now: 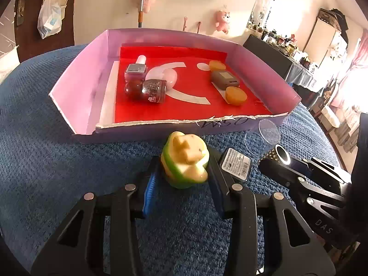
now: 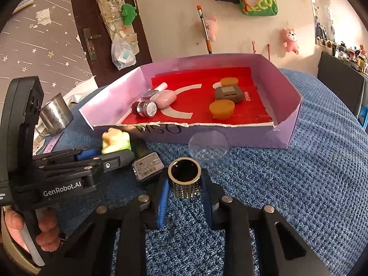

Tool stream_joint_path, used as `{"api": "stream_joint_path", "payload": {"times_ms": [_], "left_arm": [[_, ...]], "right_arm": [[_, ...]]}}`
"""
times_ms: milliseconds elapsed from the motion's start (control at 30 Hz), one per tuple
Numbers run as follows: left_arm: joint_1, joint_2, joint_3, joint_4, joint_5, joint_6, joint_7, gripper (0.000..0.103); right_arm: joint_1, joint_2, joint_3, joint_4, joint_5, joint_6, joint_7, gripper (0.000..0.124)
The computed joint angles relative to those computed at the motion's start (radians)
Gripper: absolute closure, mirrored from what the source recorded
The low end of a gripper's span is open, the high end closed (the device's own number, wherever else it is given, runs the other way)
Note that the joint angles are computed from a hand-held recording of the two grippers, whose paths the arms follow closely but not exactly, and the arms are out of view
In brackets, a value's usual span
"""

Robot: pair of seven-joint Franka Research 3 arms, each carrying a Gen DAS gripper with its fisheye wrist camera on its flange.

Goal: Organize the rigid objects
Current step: 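Grasp green duck toy with left gripper while right gripper grasps studded metal cylinder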

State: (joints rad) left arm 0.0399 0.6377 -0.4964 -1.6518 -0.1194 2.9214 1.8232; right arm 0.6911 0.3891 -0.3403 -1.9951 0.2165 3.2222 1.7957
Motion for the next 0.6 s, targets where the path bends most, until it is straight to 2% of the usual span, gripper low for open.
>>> {"api": "stream_joint_path", "payload": {"times_ms": [267, 600], "left_arm": [[0.017, -0.027, -0.009, -0.041, -0.004, 0.015, 0.001, 0.067], [0.070, -0.064, -0.060, -0.106, -0.027, 0.055, 0.031, 0.067]], "right_arm": [[0.011, -0.019, 0.002, -0.017, 0.005, 0.013, -0.015, 0.096], [0.067, -0.044, -0.035, -0.044, 0.038, 0.034, -0.047, 0.096]]}}
